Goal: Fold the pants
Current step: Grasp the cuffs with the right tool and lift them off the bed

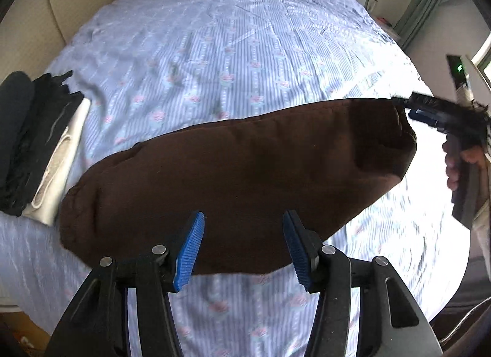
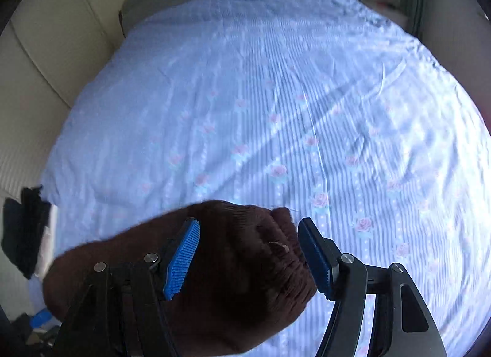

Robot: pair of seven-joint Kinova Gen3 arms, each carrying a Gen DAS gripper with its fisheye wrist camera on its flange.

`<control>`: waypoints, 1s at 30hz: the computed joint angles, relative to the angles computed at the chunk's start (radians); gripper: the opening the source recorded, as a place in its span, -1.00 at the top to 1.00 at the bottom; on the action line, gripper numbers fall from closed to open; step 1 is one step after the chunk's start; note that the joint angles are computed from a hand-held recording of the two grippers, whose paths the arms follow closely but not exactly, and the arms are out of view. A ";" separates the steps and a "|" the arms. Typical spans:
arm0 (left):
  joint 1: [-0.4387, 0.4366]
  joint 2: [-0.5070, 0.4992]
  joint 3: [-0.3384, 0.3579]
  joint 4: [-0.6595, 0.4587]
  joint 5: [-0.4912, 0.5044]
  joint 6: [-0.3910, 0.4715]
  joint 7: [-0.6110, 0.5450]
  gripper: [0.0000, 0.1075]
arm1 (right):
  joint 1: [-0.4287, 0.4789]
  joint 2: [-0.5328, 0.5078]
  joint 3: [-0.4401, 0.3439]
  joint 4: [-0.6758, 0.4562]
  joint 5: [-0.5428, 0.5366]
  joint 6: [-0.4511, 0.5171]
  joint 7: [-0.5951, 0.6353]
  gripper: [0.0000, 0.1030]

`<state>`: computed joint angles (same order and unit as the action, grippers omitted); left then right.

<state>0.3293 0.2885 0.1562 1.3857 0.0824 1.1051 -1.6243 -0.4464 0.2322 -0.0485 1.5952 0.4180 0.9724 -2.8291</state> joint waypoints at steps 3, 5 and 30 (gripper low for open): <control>0.026 0.019 -0.003 -0.027 -0.034 0.013 0.024 0.03 | 0.095 -0.032 0.001 0.096 -0.078 -0.098 -0.049 -0.30; 0.047 0.024 -0.003 -0.031 -0.068 0.014 0.030 0.03 | 0.159 -0.042 -0.006 0.159 -0.150 -0.179 -0.032 -0.30; 0.118 0.115 -0.004 -0.081 -0.112 0.038 0.071 0.03 | 0.384 -0.109 -0.050 0.548 -0.940 -0.647 0.488 -0.24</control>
<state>0.4474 0.4032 0.1519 1.3048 -0.0296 1.1430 -1.5531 -0.0629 0.1232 -0.0981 2.1429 -0.5216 0.3255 -2.3408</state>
